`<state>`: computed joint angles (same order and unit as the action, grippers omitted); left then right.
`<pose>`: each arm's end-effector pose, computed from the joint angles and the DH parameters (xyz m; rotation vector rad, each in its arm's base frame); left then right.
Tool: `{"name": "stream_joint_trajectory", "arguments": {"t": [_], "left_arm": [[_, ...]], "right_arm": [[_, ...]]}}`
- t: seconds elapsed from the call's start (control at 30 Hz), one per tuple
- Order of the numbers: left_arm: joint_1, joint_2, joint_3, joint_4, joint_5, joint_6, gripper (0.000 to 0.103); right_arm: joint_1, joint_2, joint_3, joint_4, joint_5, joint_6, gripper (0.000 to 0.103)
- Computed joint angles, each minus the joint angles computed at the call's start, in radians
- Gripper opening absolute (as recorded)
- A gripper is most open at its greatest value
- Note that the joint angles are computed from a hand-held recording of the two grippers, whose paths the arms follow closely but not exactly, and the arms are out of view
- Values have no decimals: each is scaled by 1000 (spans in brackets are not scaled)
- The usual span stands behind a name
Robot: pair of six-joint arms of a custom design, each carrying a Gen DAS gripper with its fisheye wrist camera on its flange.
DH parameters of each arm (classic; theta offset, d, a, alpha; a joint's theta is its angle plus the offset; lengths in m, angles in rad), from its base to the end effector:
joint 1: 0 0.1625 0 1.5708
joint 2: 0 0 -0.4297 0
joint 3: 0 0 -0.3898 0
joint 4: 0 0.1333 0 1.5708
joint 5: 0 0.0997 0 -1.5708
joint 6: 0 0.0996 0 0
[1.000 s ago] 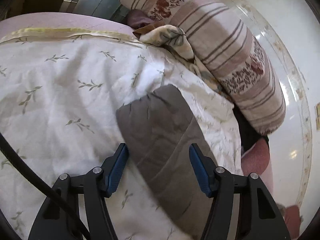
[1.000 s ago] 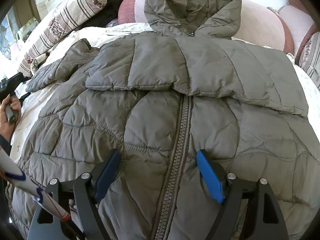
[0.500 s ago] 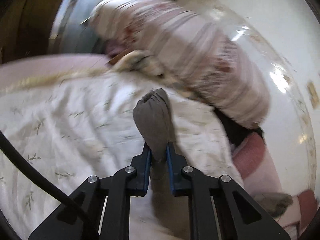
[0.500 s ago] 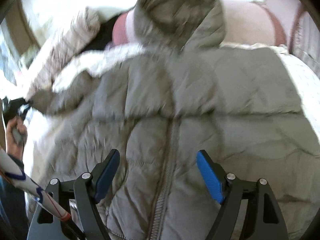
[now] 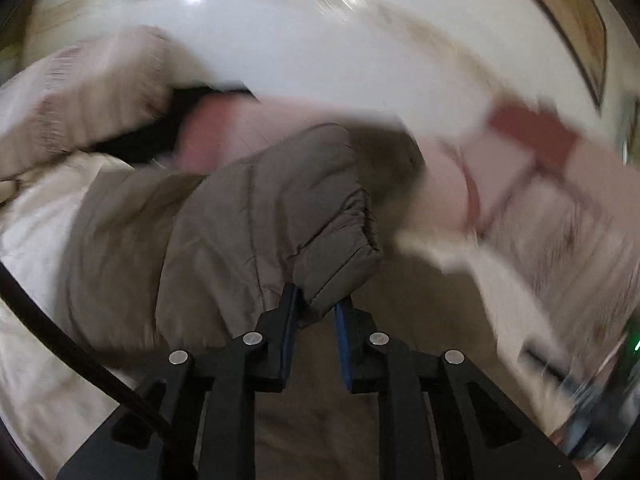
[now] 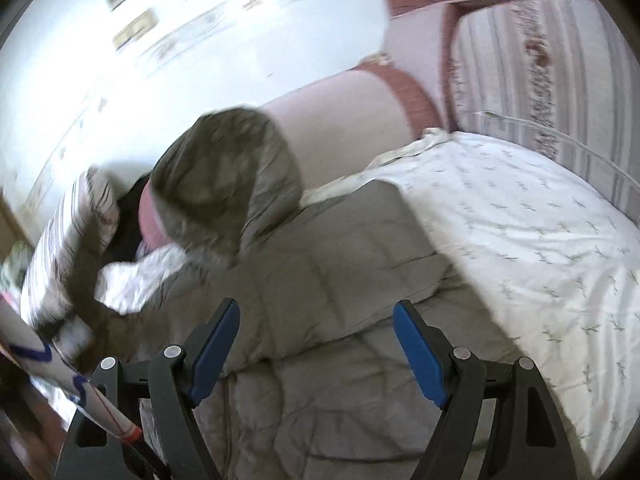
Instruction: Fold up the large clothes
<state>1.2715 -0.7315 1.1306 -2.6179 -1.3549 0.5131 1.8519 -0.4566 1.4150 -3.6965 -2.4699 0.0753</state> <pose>-0.0932 -0.8264 0.2807 0.9874 2.5472 -0.8800 0.2490 -0.6628 0.1003 -0.4342 -2.0821 1.4904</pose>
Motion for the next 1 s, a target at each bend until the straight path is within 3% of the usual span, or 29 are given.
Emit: {"name": "stream_joint_trajectory", "arguments": {"t": [0.13, 0.2, 0.3, 0.37, 0.4, 0.47, 0.63, 0.7, 0.77, 0.87, 1.0], "left_arm": [[-35, 73, 41, 85, 155, -19, 48], [-45, 89, 40, 133, 202, -45, 49], [-55, 57, 63, 147, 169, -71, 52], [-60, 1, 94, 137, 92, -107, 69], [-56, -29, 117, 101, 70, -114, 73], [-64, -72, 166, -35, 87, -124, 86], [-54, -34, 56, -183, 289, -155, 86], [-34, -19, 27, -225, 330, -149, 86], [-12, 6, -26, -214, 351, -160, 86], [5, 28, -85, -178, 376, -203, 86], [19, 17, -108, -95, 320, -287, 86]], "right_arm": [[-26, -63, 85, 3, 48, 74, 83], [-40, -88, 124, 26, 94, 125, 83], [-78, -126, 177, 70, 244, 234, 83], [-105, -136, 193, 95, 352, 296, 83], [-116, -135, 194, 103, 396, 310, 81], [-136, -123, 173, 132, 477, 321, 75], [-176, -56, 82, 173, 660, 387, 67], [-179, -29, 40, 199, 687, 381, 64], [-181, -5, 1, 223, 695, 374, 61], [-174, 25, -60, 268, 624, 351, 61], [-199, 47, -94, 262, 693, 360, 61]]}}
